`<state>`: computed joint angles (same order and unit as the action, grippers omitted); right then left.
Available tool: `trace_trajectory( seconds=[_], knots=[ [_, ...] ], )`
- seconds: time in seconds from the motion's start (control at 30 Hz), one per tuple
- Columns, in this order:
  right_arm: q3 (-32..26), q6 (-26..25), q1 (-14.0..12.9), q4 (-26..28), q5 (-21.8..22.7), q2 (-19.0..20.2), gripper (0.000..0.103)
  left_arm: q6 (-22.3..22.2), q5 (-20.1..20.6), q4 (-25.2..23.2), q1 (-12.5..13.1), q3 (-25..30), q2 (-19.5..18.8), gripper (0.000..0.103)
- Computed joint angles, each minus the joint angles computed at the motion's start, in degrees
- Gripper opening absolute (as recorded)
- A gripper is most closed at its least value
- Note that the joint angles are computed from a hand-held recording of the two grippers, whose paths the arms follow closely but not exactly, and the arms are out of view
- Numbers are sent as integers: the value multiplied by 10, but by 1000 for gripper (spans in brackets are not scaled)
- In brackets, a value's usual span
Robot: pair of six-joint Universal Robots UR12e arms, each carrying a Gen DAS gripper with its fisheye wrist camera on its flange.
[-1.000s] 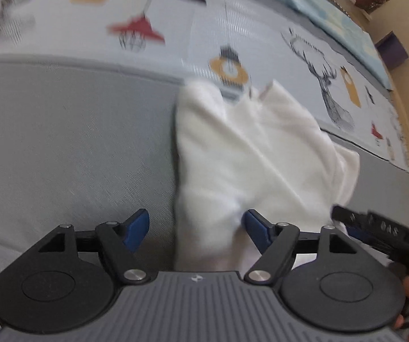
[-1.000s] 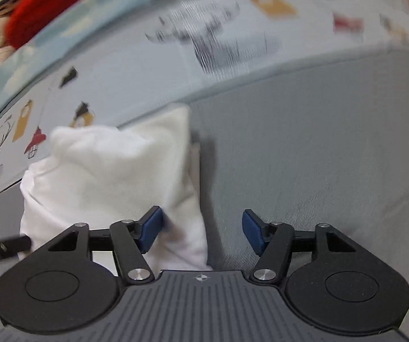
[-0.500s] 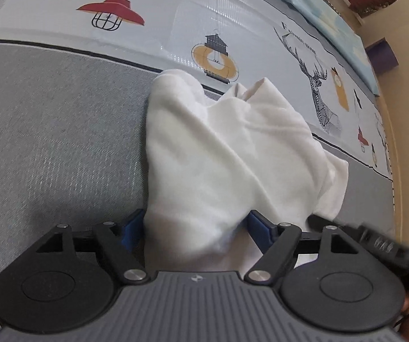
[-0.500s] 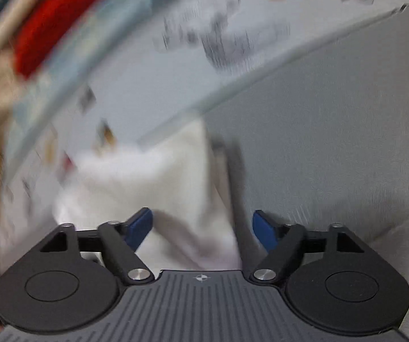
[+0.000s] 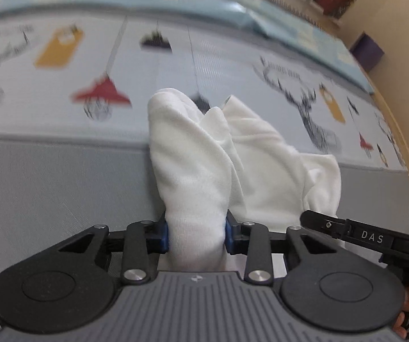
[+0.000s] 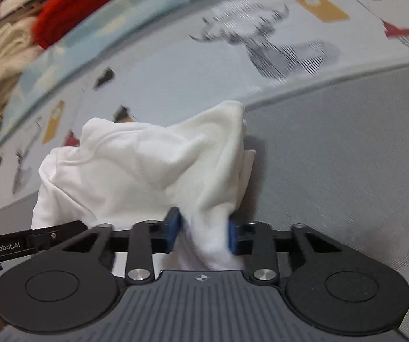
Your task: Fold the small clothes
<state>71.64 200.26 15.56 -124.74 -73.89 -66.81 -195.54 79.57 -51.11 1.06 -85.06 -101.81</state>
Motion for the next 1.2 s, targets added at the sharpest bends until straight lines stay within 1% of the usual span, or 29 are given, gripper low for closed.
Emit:
trace_trajectory(
  seconds=[0.03, 0.07, 0.1, 0.13, 0.17, 0.2, 0.23, 0.27, 0.3, 0.33, 0.4, 0.47, 0.5, 0.53, 0.57, 0.6, 0.67, 0.7, 0.73, 0.77, 0.83, 0.9, 0.93, 0.97, 1.03, 1.07, 1.13, 1.2],
  knots=[
    [2, 7, 2, -18, 1, 1, 21, -1, 7, 16, 2, -3, 2, 38],
    [5, 16, 5, -47, -3, 2, 19, -1, 14, 35, 3, -7, 5, 38],
    [9, 23, 8, -77, -6, 2, 17, 3, 29, 60, 3, -10, 6, 41],
    [12, 28, 10, -106, -13, 3, 12, 11, 54, 85, 0, -14, 7, 48],
    [16, 33, 16, -148, -26, 5, 12, 18, 91, 118, -6, -19, 8, 52],
    [16, 32, 21, -175, -40, 6, 14, 26, 121, 145, -10, -24, 9, 63],
    [12, 30, 27, -188, -55, 11, 14, 36, 129, 153, -9, -26, 11, 71],
    [5, 26, 33, -182, -74, 14, 24, 37, 116, 146, -4, -28, 14, 71],
    [-1, 20, 35, -167, -81, 16, 38, 28, 98, 124, 3, -25, 15, 71],
    [-8, 14, 37, -142, -88, 18, 41, 12, 79, 94, 9, -21, 16, 71],
    [-22, 5, 40, -96, -99, 21, 41, -23, 42, 24, 23, -13, 17, 71],
    [-26, 10, 36, -69, -86, 21, 49, -46, 18, -43, 33, -4, 15, 71],
    [-29, 12, 34, -52, -77, 22, 54, -55, 12, -61, 35, -3, 15, 71],
    [-29, 10, 33, -36, -75, 20, 54, -60, 4, -73, 40, -8, 18, 71],
    [-32, 7, 35, -18, -78, 20, 55, -65, -4, -82, 43, -9, 18, 71],
    [-34, 4, 35, -3, -78, 19, 58, -64, -10, -91, 46, -12, 21, 72],
    [-32, 6, 35, 19, -73, 16, 61, -50, -14, -106, 46, -11, 20, 72],
    [-32, 7, 34, 25, -72, 16, 65, -48, -10, -104, 45, -13, 22, 72],
    [-31, 10, 34, 26, -76, 16, 66, -53, -9, -96, 46, -17, 25, 72],
    [-29, 14, 34, 20, -84, 13, 66, -57, -10, -88, 48, -20, 28, 72],
    [-18, 26, 32, -17, -85, 7, 63, -56, -11, -79, 48, -24, 33, 71],
    [-8, 36, 28, -51, -64, 1, 61, -47, -14, -88, 48, -21, 33, 71],
    [-8, 34, 26, -51, -50, 1, 61, -41, -17, -99, 49, -18, 32, 71],
    [-11, 29, 24, -38, -40, 1, 61, -34, -19, -110, 49, -17, 31, 71],
    [-24, 14, 24, 9, -30, 5, 66, -17, -13, -132, 44, -11, 27, 71],
    [-34, 2, 24, 42, -27, 9, 67, -3, -5, -143, 41, -8, 26, 71],
    [-50, -24, 27, 88, -36, 16, 68, 20, 16, -151, 32, -6, 26, 71],
    [-55, -39, 30, 106, -51, 18, 70, 39, 32, -143, 26, -8, 27, 71]
  ],
)
